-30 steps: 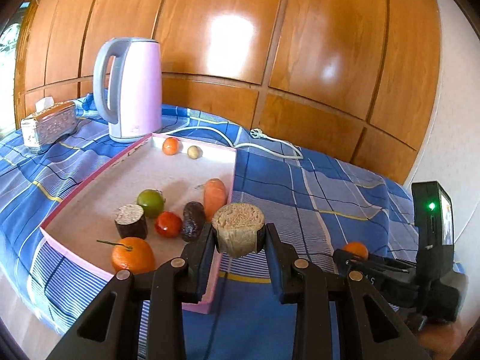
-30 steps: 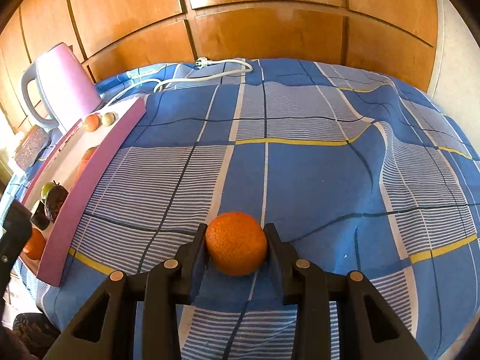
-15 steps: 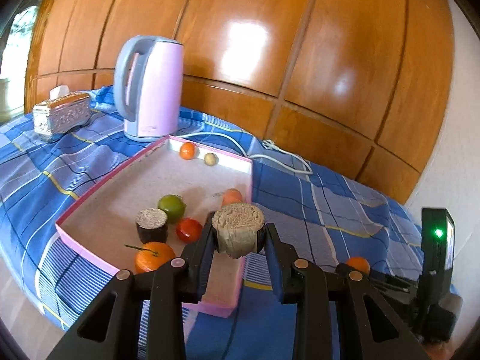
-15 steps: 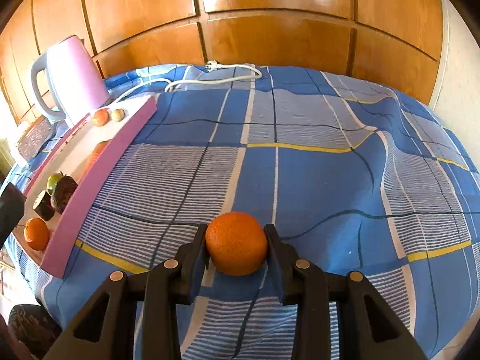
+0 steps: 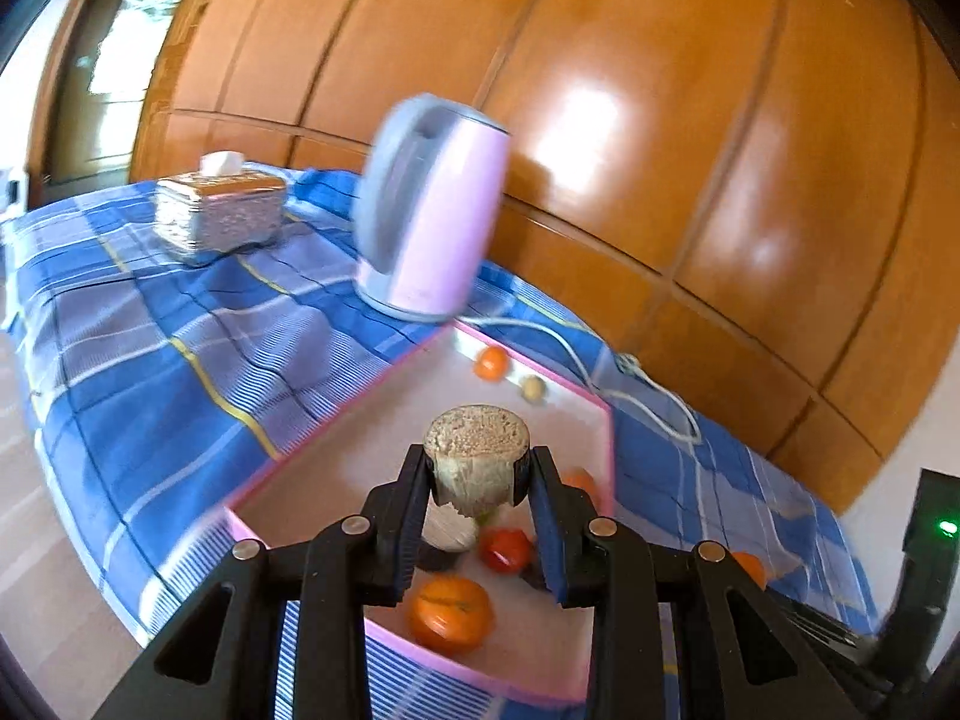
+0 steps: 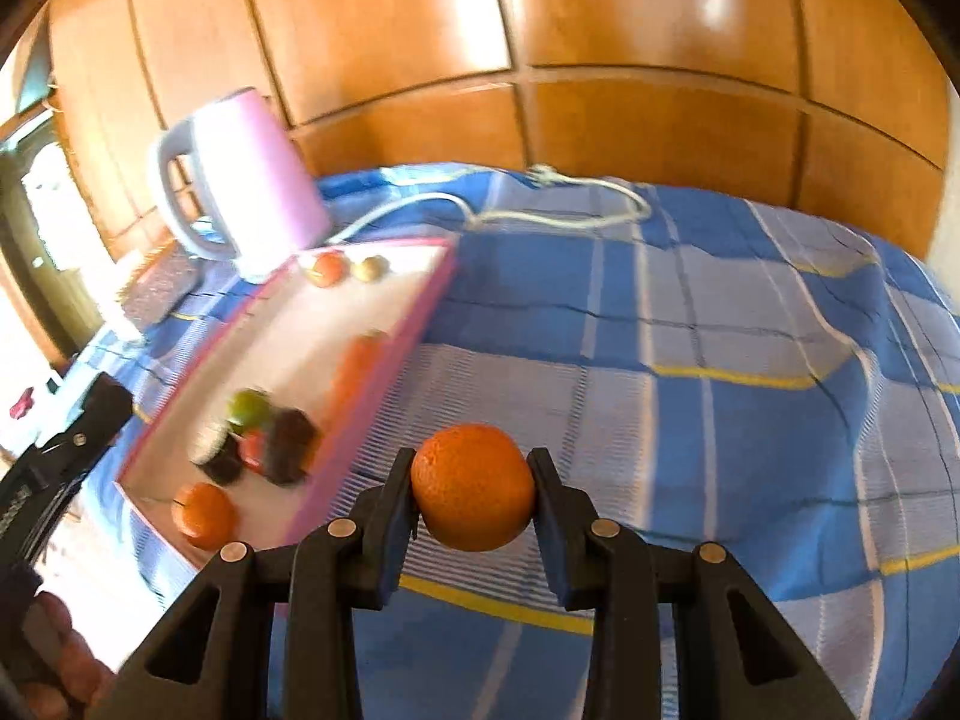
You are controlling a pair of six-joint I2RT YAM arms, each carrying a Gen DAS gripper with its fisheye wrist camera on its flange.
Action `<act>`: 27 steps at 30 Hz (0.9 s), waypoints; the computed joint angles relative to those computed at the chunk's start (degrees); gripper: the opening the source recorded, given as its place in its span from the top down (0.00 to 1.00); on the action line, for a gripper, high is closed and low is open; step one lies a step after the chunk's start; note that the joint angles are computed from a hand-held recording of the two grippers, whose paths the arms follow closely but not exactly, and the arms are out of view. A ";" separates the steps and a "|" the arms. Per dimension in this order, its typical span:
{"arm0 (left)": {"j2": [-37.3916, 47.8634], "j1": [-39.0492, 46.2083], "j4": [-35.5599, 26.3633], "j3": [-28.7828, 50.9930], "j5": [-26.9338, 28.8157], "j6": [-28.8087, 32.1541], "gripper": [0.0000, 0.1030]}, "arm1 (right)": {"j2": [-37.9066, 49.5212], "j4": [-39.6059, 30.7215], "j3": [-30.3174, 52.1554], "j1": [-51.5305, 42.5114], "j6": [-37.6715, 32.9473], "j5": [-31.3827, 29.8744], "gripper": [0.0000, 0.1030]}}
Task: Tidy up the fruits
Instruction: 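Carry the wooden block and orange over the pink tray with both tools, then lower the block and orange into the pink tray, opening both tools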
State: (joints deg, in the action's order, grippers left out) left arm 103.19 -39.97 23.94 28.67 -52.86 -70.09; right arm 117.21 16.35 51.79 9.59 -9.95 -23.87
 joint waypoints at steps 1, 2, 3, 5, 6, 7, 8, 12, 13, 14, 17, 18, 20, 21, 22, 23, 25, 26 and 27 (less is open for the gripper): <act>-0.77 0.73 -0.53 -0.63 0.18 -0.48 0.68 | -0.41 -0.43 0.29 1.03 0.29 -0.38 0.64; -1.39 1.56 -0.76 -1.25 0.68 -0.85 0.68 | -0.65 -0.74 0.61 1.80 0.44 -0.59 0.64; -2.00 2.81 -0.62 -2.04 1.84 -1.17 0.68 | -0.87 -1.14 1.02 2.77 0.51 -0.99 0.64; -2.38 4.52 -0.04 -3.00 3.96 -1.21 0.68 | -1.02 -2.28 2.04 4.59 0.47 -1.42 0.64; -2.41 5.54 0.01 -3.21 5.40 -1.22 0.68 | -1.08 -2.70 2.61 5.77 0.38 -1.17 0.64; -2.34 6.45 0.09 -3.32 6.71 -1.19 0.68 | -1.10 -2.98 3.08 6.72 0.45 -0.85 0.64; -2.14 7.21 0.31 -3.31 7.80 -0.76 0.68 | -0.98 -3.26 3.65 7.46 0.56 -0.67 0.64; -1.56 9.01 -0.17 -2.40 10.16 1.08 0.68 | 0.46 -5.49 7.24 10.14 1.74 0.16 0.64; -1.30 9.33 -0.29 -2.06 10.64 1.58 0.68 | 1.02 -5.86 8.23 10.92 1.77 0.92 0.64; -1.12 9.65 -0.51 -1.79 11.12 1.97 0.68 | 1.37 -6.11 8.87 11.62 1.76 1.56 0.64; -0.61 10.41 -0.28 -1.44 12.62 2.68 0.68 | 2.33 -6.23 9.91 13.14 1.95 2.84 0.64; -0.49 10.71 -0.01 -1.53 13.15 2.86 0.68 | 2.90 -6.38 10.48 13.70 2.06 3.23 0.64; -0.30 11.05 -0.01 -1.49 13.83 2.74 0.68 | 3.69 -6.78 11.30 14.12 1.97 3.42 0.64; -0.29 11.18 0.10 -1.56 14.02 2.70 0.68 | 4.09 -6.87 11.63 14.33 1.96 3.60 0.64; -0.32 11.24 0.09 -1.59 14.07 2.66 0.68 | 4.36 -6.94 11.83 14.57 1.99 3.77 0.64; -0.37 11.17 -0.04 -1.56 13.80 2.60 0.68 | 4.58 -7.17 12.14 14.71 2.06 3.84 0.64; -0.45 10.92 -1.05 -1.14 13.28 2.43 0.67 | 4.92 -7.05 12.46 14.87 2.31 3.88 0.64; -0.38 10.88 -1.39 -0.87 13.27 2.58 0.67 | 5.14 -7.10 12.69 14.92 2.45 3.85 0.64; -0.31 10.86 -1.55 -0.75 13.25 2.62 0.66 | 5.36 -7.27 12.99 14.91 2.54 3.64 0.64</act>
State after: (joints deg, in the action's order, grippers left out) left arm 102.88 -29.11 22.39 27.92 -39.61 -67.47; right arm 122.57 9.08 64.78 24.49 -7.40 -20.24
